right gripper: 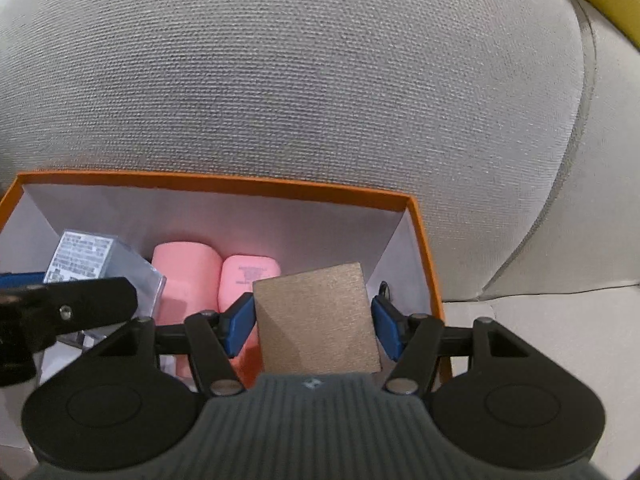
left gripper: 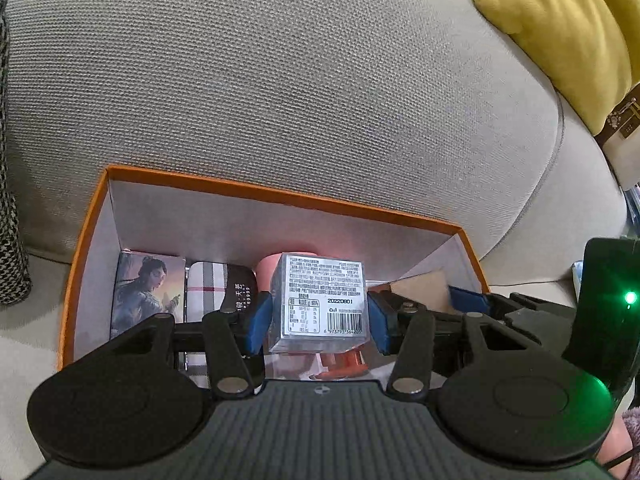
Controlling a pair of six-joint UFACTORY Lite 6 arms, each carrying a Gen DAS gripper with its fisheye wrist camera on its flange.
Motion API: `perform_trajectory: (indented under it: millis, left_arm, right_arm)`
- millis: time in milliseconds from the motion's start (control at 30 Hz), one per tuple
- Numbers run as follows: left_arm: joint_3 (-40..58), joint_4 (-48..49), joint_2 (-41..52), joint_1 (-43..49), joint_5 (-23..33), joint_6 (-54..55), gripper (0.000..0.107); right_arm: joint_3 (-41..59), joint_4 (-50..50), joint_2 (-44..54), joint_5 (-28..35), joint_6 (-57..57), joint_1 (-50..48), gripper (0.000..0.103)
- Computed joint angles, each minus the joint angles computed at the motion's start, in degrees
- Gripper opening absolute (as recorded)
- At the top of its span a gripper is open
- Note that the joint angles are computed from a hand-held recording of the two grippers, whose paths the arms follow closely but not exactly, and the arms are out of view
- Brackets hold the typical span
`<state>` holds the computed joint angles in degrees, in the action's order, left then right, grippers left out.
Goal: Organize rigid objects
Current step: 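Lower the brown square into the box and open the right tool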
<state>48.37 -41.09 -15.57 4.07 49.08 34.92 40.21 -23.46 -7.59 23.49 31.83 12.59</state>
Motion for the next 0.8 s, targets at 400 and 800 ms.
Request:
perform_trajectory:
  millis: [400, 800]
  left_arm:
    - [-1.56, 0.83, -2.04, -1.96, 0.96, -0.73, 0.057]
    - [-3.74, 2.96, -4.78, -2.44, 1.91, -1.16, 0.057]
  right_arm:
    - [-2.79, 26.83, -9.72, 4.67, -41.76, -11.03, 0.052]
    - [-4.94, 36.03, -13.27, 8.56, -57.34, -13.98, 0.018]
